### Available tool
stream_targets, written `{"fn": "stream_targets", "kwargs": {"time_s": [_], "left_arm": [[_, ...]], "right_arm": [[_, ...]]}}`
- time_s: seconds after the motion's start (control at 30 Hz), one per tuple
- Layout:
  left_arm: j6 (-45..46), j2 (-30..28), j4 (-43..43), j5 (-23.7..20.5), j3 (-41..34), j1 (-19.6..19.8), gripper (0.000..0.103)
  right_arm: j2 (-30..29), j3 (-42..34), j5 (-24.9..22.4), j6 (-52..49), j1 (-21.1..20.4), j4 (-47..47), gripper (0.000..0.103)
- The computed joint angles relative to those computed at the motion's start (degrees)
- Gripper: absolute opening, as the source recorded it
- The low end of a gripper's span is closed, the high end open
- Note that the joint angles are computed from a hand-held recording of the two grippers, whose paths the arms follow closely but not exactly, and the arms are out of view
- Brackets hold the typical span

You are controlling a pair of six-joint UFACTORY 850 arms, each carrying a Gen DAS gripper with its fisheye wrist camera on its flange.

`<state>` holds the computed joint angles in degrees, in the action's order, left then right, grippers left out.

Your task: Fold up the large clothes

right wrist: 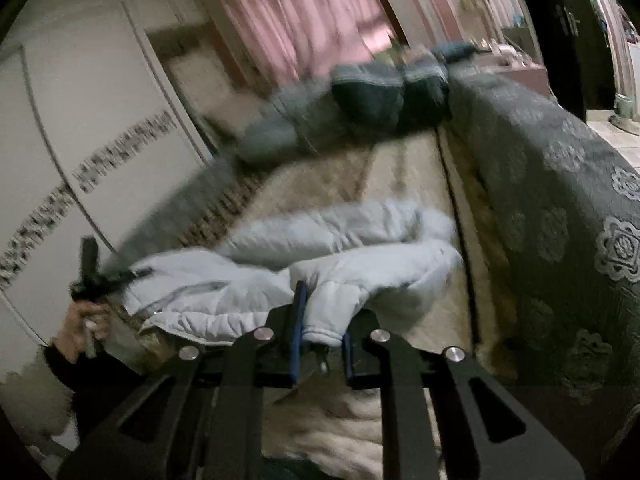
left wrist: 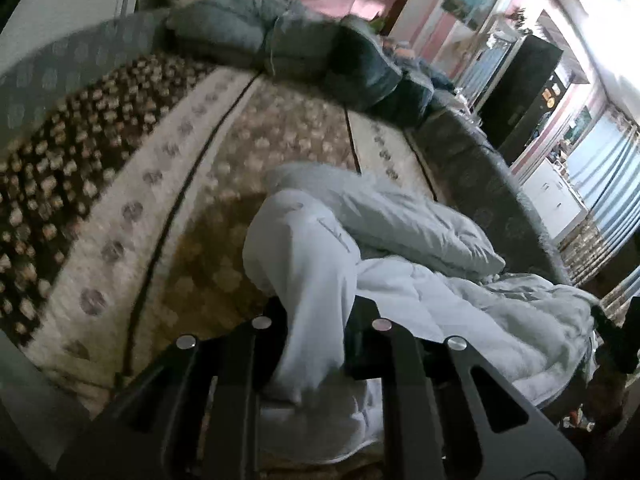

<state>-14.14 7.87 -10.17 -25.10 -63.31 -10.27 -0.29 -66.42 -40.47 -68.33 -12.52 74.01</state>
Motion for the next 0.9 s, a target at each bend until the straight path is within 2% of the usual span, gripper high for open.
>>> {"fn": "stream_targets", "kwargs": {"time_s": [0.07,0.17,0.2,0.37,0.43,0.5,0.6,0.73,0.9], "left_arm": [[1.3,-1.1,-0.9,-2.7,-2.4,1.0,0.016],[1.3,-6.8,-1.9,-5.8,-8.1,1.9,0.016],[2.3,-7.8,-2.7,-6.6,-9.2,2.8,0.016],[5.0,-18.6,-11.8,-7.2,-17.0,5.4,0.019],[4.2,-23.3,-12.8,-7.7,-21.4,6.1,0.021],[3.4,-28.4,-11.8,-7.8,-26.8,5.9,0.024],[1.2,-35.0,-9.3,-7.8,-33.3,5.6,0.025],[-7.6,-44.9,-2.3,-10.5,-43.4,4.8,0.028],[-12.2,-51.9,1.8,-13.9,-52.2,4.8,0.037]], "right_arm": [[-1.3,-1.3,-0.7,-0.1,0.3,2.5,0.015],[-6.1,-5.3,1.7,3.8,2.2,3.2,0.015],[-8.5,-7.1,3.7,5.9,3.3,3.1,0.015],[-19.4,-17.2,7.8,17.1,4.3,1.5,0.015],[-24.0,-22.1,9.7,21.2,4.7,-0.5,0.015],[-29.5,-28.8,14.2,29.0,6.2,-10.0,0.015],[-38.3,-39.2,14.9,40.1,7.2,-19.4,0.015],[-47.2,-49.8,13.6,50.6,8.0,-28.5,0.015],[-58.9,-66.9,9.6,67.4,9.3,-44.9,0.015]]}}
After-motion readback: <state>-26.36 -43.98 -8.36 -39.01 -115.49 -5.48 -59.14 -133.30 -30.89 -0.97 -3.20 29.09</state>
